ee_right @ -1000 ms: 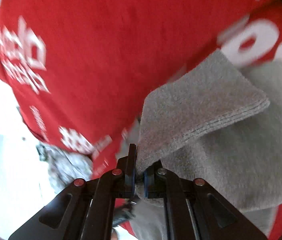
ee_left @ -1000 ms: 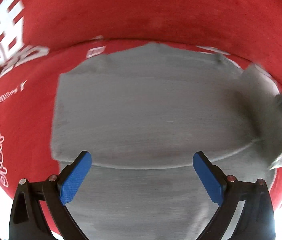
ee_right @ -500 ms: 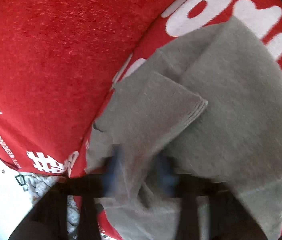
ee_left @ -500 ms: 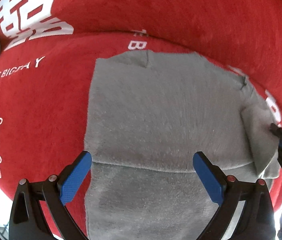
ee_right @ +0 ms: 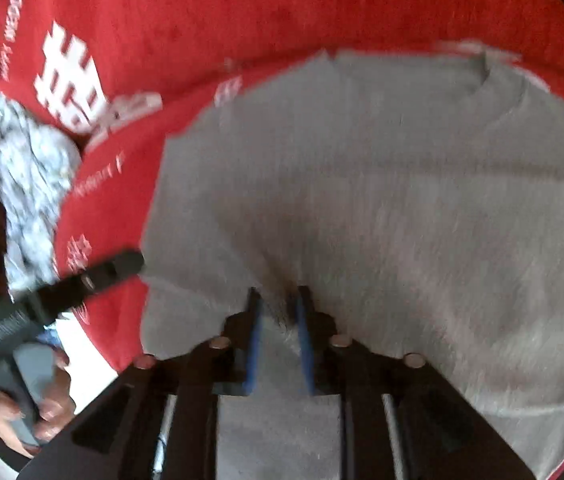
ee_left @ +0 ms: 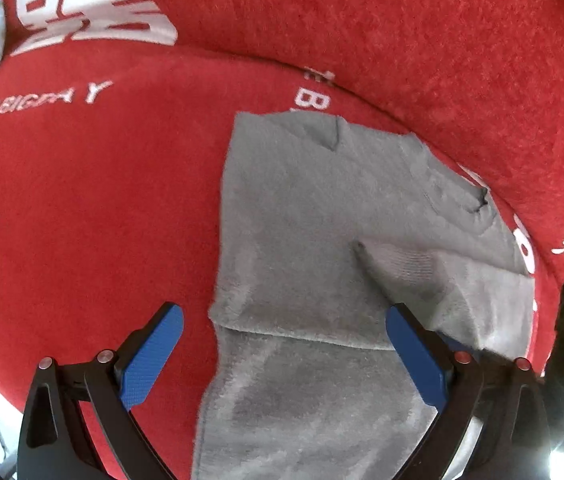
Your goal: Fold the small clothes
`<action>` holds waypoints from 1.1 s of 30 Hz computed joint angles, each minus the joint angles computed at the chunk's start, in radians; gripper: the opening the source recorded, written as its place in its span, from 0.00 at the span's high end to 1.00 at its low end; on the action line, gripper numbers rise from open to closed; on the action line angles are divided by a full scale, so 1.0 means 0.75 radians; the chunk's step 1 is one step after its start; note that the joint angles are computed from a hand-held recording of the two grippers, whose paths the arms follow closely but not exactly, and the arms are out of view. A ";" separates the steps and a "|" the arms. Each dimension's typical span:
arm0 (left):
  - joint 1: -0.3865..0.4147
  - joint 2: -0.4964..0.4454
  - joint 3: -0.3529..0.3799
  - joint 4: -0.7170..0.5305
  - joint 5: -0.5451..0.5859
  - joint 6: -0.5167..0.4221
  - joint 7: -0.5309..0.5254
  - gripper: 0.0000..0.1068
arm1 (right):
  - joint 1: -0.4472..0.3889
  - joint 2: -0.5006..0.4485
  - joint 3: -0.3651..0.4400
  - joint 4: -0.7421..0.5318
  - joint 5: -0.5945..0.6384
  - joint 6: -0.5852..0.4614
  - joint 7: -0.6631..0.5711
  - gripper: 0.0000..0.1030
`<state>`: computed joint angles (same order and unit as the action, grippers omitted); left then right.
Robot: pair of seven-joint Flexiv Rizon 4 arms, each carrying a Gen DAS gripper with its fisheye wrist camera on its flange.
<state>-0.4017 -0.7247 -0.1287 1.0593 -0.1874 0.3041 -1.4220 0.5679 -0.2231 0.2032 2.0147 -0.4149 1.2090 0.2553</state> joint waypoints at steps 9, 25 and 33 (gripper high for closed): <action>-0.022 -0.064 -0.052 -0.061 -0.078 -0.128 0.037 0.05 | -0.040 0.377 0.074 0.432 -0.299 0.031 0.832 0.41; -0.060 -0.021 -0.034 0.003 -0.042 -0.070 0.082 0.92 | -0.145 0.866 0.346 0.757 -0.180 -0.281 1.434 0.94; -0.083 0.082 0.006 0.134 0.087 0.012 0.137 0.91 | -0.124 0.860 0.377 0.773 0.013 -0.216 1.223 0.92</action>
